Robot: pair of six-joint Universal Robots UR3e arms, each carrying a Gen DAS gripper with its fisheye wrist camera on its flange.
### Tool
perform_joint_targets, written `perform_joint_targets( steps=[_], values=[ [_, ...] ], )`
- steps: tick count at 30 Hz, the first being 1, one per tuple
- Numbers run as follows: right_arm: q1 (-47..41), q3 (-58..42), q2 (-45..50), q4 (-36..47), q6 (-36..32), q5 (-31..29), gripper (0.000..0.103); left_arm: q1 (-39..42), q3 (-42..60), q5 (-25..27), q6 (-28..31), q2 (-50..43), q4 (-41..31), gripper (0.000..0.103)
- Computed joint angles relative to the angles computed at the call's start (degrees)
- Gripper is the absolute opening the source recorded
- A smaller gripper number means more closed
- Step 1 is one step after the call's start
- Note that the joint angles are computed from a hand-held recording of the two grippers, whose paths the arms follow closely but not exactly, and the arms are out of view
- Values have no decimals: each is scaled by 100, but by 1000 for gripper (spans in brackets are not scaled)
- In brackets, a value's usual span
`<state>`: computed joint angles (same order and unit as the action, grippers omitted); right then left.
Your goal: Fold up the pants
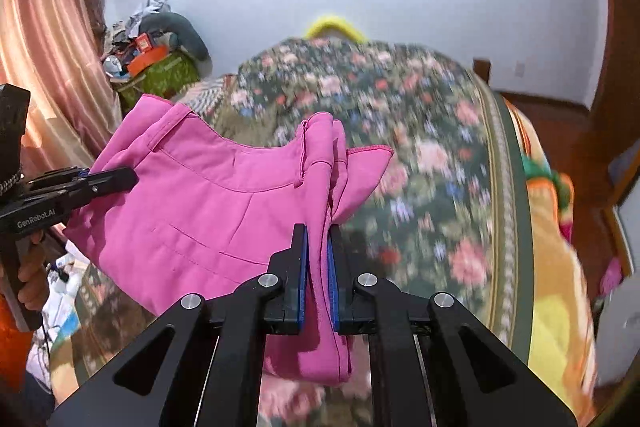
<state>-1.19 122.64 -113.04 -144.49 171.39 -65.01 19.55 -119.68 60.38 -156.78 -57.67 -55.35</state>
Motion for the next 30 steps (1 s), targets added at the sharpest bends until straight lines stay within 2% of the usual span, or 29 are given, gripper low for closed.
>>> perform_joint_targets(
  steps=[7, 13, 20, 27, 30],
  values=[
    [1063, -1462, 1997, -1038, 598, -586, 8, 558, 488, -67, 14, -1052, 581, 13],
    [1749, -3316, 3833, -1079, 872, -1052, 8, 725, 1331, 133, -189, -2595, 1203, 13],
    [2155, -5914, 5786, -370, 991, -1249, 8, 602, 2360, 755, -416, -4312, 2158, 13],
    [2443, -8579, 7556, 819, 930, -1428, 8, 542, 3096, 1265, -513, -5774, 2897, 13],
    [2486, -9739, 8298, 1466, 1107, -1393, 8, 539, 3476, 1435, -506, -6366, 2838, 13]
  ],
)
